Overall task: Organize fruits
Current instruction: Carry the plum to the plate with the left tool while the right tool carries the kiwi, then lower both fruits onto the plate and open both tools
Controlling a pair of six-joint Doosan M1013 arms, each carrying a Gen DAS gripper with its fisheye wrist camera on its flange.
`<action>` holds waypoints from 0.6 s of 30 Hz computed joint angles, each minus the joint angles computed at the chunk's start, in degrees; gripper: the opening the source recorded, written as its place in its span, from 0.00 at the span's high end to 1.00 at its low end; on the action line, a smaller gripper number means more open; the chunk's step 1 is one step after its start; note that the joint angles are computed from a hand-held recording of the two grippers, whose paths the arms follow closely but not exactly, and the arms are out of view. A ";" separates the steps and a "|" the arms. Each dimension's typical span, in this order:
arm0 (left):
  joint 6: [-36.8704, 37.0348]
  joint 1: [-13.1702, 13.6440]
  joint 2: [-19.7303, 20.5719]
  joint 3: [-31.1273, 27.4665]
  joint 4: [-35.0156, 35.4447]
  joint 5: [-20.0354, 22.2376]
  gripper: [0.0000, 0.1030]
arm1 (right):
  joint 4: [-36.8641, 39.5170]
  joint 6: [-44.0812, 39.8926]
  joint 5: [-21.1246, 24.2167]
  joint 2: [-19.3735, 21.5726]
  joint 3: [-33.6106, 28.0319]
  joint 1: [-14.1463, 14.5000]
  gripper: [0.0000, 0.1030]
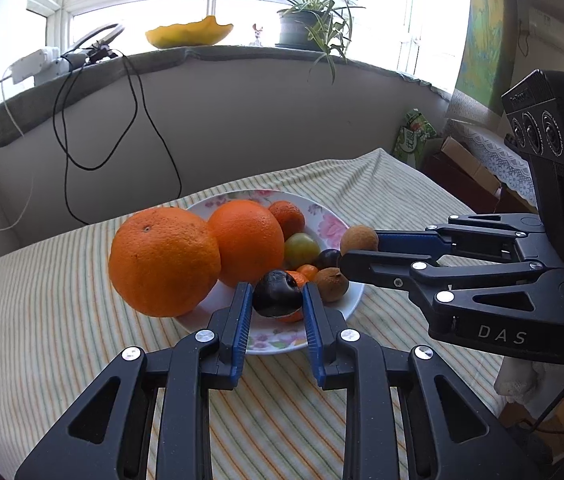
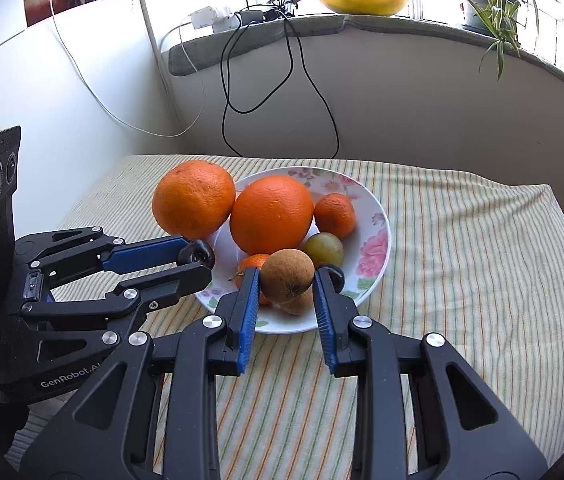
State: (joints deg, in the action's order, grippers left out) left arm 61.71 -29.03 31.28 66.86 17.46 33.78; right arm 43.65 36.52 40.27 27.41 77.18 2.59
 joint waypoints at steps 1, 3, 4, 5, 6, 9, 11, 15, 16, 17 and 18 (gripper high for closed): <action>-0.20 -0.02 0.13 -0.21 0.17 0.10 0.76 | 0.01 -0.02 -0.11 0.09 -0.06 0.00 0.73; -0.51 -0.06 0.37 -0.64 0.56 0.62 0.74 | 0.42 -0.28 -0.44 0.17 -0.12 0.01 0.72; -1.42 -0.14 0.39 -0.67 1.57 0.71 0.66 | 0.30 -0.19 -0.66 0.20 -0.20 0.06 0.72; -2.16 -0.18 0.33 -0.59 2.18 0.60 0.63 | 0.25 -0.20 -0.79 0.19 -0.20 0.11 0.69; -2.87 -0.18 0.17 -0.38 2.63 0.41 0.62 | 0.34 -0.32 -1.11 0.13 -0.12 0.18 0.64; -4.50 -0.19 -0.26 0.14 3.89 0.27 0.62 | 1.09 -0.51 -2.22 -0.08 0.15 0.12 0.49; -4.78 -0.18 -0.47 0.37 4.07 0.20 0.62 | 1.87 -0.94 -2.18 -0.18 0.26 -0.03 0.47; -5.54 -0.23 -0.98 0.98 4.38 -0.03 0.62 | 2.78 -1.62 -2.74 -0.78 1.03 -0.11 0.47; -5.91 -0.27 -1.18 1.25 4.58 -0.23 0.62 | 2.92 -1.71 -2.77 -0.89 1.16 -0.15 0.47; -6.64 -0.38 -1.37 1.51 5.15 -0.32 0.62 | 2.95 -1.81 -2.87 -1.02 1.31 -0.17 0.47; -7.25 -0.47 -1.57 1.78 5.62 -0.43 0.62 | 3.02 -1.97 -3.14 -1.20 1.57 -0.18 0.47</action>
